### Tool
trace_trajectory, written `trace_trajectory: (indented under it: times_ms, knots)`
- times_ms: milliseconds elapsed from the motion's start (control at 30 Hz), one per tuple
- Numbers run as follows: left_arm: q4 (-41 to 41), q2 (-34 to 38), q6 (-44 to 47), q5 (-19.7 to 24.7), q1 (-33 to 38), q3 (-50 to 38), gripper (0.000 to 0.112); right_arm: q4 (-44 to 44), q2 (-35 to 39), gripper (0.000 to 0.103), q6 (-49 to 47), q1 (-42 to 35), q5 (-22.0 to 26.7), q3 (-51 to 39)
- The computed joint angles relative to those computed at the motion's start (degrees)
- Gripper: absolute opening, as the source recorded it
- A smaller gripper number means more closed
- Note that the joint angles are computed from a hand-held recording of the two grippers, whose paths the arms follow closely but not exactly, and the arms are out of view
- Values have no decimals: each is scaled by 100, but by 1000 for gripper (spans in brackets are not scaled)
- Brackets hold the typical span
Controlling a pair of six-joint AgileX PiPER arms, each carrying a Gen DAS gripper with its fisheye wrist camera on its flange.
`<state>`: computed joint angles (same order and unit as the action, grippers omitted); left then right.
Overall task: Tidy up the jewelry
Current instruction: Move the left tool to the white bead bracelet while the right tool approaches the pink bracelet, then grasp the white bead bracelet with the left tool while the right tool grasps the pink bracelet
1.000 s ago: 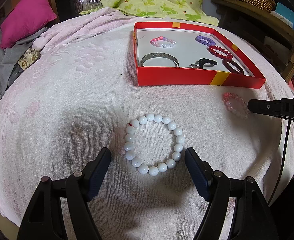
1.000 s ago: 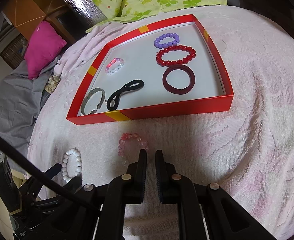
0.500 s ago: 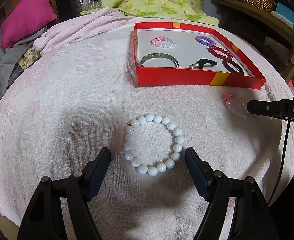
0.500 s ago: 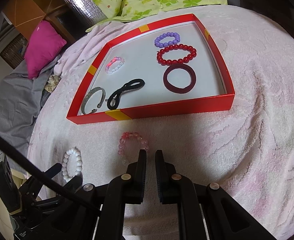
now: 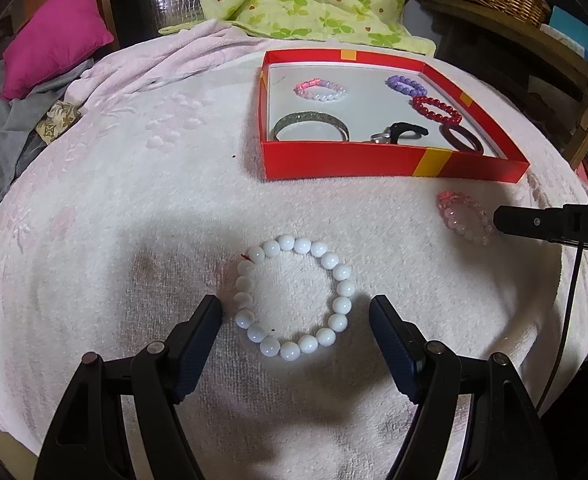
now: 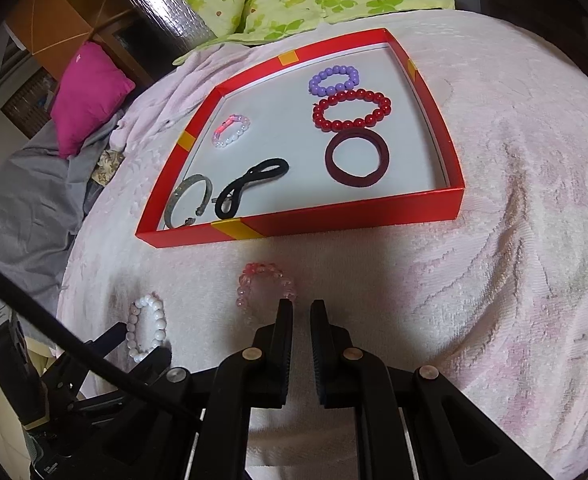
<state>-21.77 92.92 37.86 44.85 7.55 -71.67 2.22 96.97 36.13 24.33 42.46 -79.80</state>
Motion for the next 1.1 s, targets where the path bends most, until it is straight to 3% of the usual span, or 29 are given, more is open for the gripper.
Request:
trace_trajectory:
  times_ms: [67,133,300,433,500,567,633,800,900,933,967,1067,1100]
  knots:
    - [-317,-11,261,57,104,5,69,2,-19,10,-8,-16,-9,21]
    - [-533,8,464,161,180,-28,49,-13,-46,10,10,-23,-27,51]
    - [-1035,77,941,487,330,-103,21,326,-103,10,-249,-144,-126,176]
    - [-1272,22,1222,551,408,-77,10,432,-109,10,-341,-165,-161,209]
    - [-1310,52,1246,619,430,-111,10,462,-91,11,-371,-152,-160,202]
    - [-1294,39,1263,608,414,-104,10,397,-44,21,-320,-105,-146,153]
    - [-1297,42,1262,632,409,-111,10,310,-10,25,-237,-45,-165,101]
    - [-1279,64,1212,674,407,-150,10,-359,167,26,317,179,-126,-93]
    - [-1228,84,1105,672,415,-180,10,-847,287,26,593,336,-111,-195]
    - [-1197,90,1037,672,415,-197,10,-1098,331,22,700,425,-65,-245]
    - [-1170,103,984,682,412,-217,11,-1374,370,11,833,509,10,-296]
    - [-1181,114,914,760,424,-262,25,-1987,456,9,1099,724,215,-406]
    - [-1204,72,918,739,413,-234,41,-2099,452,9,1169,760,227,-402]
